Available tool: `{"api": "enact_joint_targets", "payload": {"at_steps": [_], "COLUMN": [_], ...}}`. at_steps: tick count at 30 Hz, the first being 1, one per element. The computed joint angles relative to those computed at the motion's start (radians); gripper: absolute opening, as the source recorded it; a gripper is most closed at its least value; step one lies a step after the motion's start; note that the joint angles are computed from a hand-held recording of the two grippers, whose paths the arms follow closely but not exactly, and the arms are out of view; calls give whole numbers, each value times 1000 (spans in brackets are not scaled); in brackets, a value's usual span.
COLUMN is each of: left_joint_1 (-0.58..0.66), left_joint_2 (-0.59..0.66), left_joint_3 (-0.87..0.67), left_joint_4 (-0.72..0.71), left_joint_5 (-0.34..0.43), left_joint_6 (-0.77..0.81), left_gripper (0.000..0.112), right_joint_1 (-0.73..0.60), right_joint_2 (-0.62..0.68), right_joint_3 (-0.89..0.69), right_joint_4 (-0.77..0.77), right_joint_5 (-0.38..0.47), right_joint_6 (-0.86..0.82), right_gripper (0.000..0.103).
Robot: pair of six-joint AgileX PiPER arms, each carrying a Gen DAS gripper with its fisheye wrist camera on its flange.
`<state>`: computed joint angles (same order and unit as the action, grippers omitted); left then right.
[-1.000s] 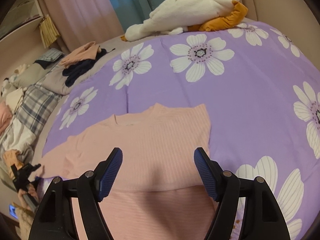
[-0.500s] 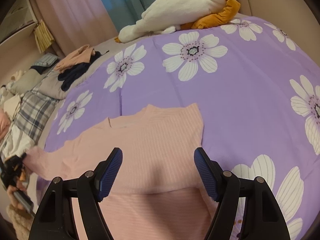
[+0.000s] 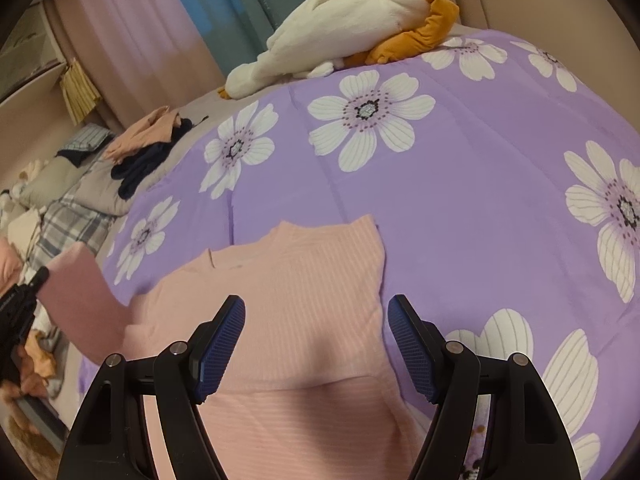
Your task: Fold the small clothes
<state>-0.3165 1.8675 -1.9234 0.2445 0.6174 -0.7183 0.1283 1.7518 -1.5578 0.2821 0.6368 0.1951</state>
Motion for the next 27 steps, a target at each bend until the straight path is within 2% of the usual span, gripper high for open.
{"api": "enact_joint_targets", "payload": {"at_steps": [6,11,27], "left_joint_1": [-69,-126,-211], "left_joint_2": [93,183,368], "left_joint_3": [-114,-209,-300], "left_joint_4": [-138,-192,-314], "left_joint_5": [39,99,178], "left_joint_6": [139,181,265], "left_gripper": [2,2,3], "right_joint_1": [-17,-39,-95], "right_joint_2": [-10,-17,-25], "right_joint_3": [14,32,55], "right_joint_4": [26,60,81], "right_joint_5": [-8,-8,-1], "right_joint_6": [-20,-45,-46], "right_gripper": [73,73,73]}}
